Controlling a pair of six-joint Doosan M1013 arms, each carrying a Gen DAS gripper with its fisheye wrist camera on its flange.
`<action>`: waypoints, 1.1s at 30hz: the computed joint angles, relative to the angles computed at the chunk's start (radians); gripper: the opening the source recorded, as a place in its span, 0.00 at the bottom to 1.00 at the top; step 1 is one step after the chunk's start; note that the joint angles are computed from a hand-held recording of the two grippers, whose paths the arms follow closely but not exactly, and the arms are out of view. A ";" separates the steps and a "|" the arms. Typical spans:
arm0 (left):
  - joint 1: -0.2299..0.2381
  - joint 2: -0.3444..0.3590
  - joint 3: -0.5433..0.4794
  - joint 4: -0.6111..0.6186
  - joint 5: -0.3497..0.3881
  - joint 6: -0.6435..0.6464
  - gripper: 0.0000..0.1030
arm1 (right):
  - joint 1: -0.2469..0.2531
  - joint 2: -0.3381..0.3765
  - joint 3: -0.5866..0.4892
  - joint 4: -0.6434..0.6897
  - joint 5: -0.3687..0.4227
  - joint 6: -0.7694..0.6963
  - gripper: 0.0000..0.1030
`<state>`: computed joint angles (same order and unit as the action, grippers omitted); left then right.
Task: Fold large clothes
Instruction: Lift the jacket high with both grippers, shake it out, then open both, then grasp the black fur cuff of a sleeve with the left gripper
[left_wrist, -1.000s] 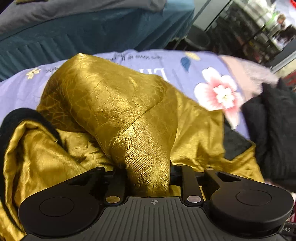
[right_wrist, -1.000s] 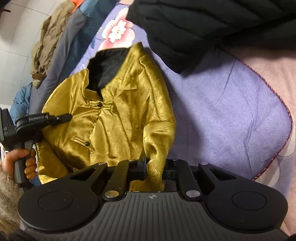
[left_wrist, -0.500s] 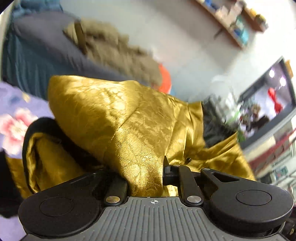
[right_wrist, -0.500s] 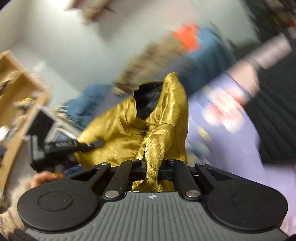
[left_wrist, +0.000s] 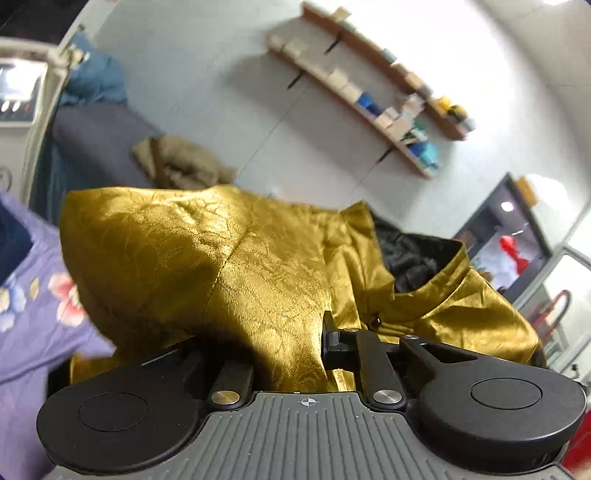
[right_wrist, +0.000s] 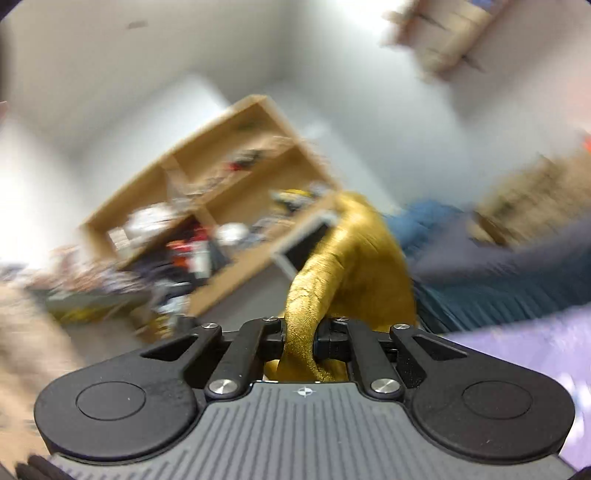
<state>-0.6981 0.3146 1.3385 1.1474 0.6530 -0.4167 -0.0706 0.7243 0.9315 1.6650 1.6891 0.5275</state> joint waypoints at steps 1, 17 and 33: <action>0.000 0.005 -0.015 0.029 -0.017 -0.017 0.48 | 0.000 0.010 -0.027 0.041 0.026 -0.008 0.08; 0.190 0.316 -0.290 -0.565 0.012 0.449 1.00 | 0.108 0.083 -0.193 -0.381 -0.823 0.271 0.81; 0.195 0.252 -0.017 -0.774 0.241 0.469 1.00 | 0.111 -0.057 0.281 -1.392 -0.858 1.095 0.93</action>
<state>-0.5028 0.5670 1.3212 0.3734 0.8936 0.0520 0.0405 0.6673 1.2121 0.2732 0.8311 1.6230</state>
